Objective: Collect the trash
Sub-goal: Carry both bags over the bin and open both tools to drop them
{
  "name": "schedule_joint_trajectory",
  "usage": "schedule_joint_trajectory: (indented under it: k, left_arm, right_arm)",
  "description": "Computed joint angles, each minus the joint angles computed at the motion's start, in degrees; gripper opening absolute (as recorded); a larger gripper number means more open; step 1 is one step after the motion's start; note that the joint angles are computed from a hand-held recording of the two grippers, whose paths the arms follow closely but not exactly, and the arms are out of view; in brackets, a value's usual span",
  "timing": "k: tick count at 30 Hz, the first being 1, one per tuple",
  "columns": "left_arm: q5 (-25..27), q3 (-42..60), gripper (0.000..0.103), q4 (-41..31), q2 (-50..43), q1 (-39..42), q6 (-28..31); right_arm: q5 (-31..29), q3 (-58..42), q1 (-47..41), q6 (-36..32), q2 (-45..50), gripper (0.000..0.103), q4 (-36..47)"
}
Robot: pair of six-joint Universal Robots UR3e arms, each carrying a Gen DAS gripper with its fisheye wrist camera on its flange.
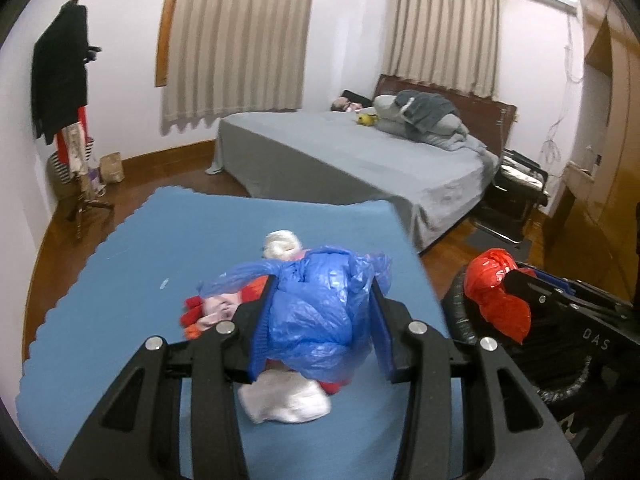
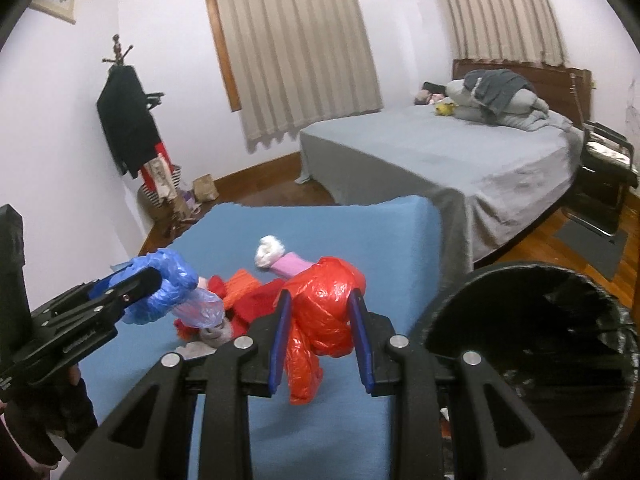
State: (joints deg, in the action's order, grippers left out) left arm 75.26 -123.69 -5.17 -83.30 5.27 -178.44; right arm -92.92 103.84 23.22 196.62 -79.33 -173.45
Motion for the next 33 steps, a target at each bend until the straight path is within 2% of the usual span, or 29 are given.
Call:
schedule_joint_trajectory:
  k: [16, 26, 33]
  left_arm:
    - [4.4, 19.3, 0.041, 2.5, -20.0, -20.1, -5.2]
    - [4.8, 37.1, 0.041, -2.5, -34.7, -29.0, -5.9]
    - [3.5, 45.7, 0.043, -6.0, -42.0, -32.3, -5.5]
  right_arm:
    - [1.5, 19.6, -15.5, -2.6, -17.6, 0.029, -1.3]
    - [5.6, 30.0, -26.5, -5.7, -27.1, 0.029, 0.5]
    - [8.1, 34.5, -33.1, -8.0, -31.7, 0.029, 2.4]
